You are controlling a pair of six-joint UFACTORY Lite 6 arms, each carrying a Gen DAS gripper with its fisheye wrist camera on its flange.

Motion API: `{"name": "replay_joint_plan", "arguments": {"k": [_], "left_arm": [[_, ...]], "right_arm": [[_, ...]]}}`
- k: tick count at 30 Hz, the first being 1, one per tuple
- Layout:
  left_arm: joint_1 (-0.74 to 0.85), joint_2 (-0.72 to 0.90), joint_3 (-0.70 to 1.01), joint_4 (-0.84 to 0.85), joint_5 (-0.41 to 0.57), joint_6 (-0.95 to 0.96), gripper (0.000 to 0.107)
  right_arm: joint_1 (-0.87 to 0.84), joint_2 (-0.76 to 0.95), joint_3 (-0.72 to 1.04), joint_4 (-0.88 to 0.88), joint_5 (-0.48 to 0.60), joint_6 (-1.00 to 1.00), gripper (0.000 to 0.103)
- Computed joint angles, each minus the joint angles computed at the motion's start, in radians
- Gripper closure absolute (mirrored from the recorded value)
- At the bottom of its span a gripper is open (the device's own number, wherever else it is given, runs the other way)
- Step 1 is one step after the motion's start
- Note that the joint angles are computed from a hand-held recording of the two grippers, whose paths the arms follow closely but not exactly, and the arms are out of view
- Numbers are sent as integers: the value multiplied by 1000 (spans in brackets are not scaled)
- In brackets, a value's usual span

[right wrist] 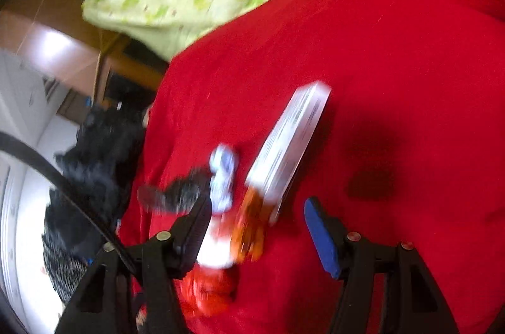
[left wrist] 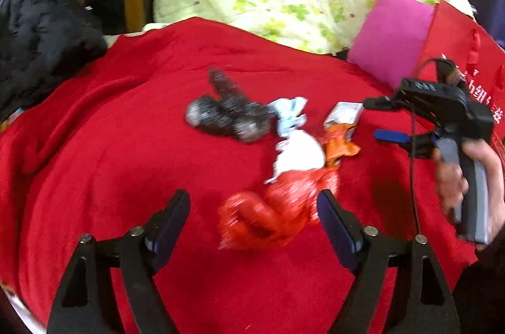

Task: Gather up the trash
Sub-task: 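Grasp the red plastic bag with left tool while right tool grasps white box, then drop the red bag and white box into the red mesh basket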

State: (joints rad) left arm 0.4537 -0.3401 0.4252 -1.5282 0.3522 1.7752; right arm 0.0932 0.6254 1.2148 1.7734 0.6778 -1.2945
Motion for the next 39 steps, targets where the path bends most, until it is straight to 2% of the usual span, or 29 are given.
{"name": "replay_joint_plan", "arguments": {"k": [4, 7, 9, 12, 14, 15, 16, 17, 19, 20, 24, 28, 34, 39], "left_arm": [[-108, 115, 51, -162, -32, 136, 22], [-144, 204, 77, -265, -37, 222, 22], [-138, 257, 96, -264, -13, 216, 22], [-108, 336, 127, -227, 38, 172, 22], [-92, 358, 132, -205, 71, 151, 24], [-84, 363, 132, -191, 87, 136, 34], [-77, 374, 139, -158, 103, 101, 41], [-71, 390, 151, -111, 120, 46, 50], [-67, 385, 144, -102, 126, 18, 54], [-66, 364, 129, -103, 124, 12, 62], [-23, 259, 71, -19, 164, -76, 64], [15, 82, -3, 107, 188, -204, 64], [19, -205, -62, 354, 237, -481, 64], [-71, -398, -69, 527, 241, -711, 64]], "right_arm": [[-28, 155, 228, -167, -10, 235, 37], [-42, 290, 387, -238, 42, 364, 37], [-32, 360, 487, -284, 42, 433, 37], [3, 361, 501, -276, -19, 417, 38], [26, 366, 511, -308, -58, 421, 59], [28, 373, 519, -330, -58, 429, 66], [33, 377, 517, -310, -57, 414, 67], [27, 362, 483, -257, -52, 362, 68], [16, 338, 443, -224, -41, 328, 70], [7, 306, 394, -185, -34, 285, 70], [-30, 169, 203, -73, 25, 132, 70], [-71, -53, -36, -7, 68, -23, 71], [-161, -462, -373, 56, 112, -242, 71], [-346, -878, -666, 14, 185, -352, 71]]}}
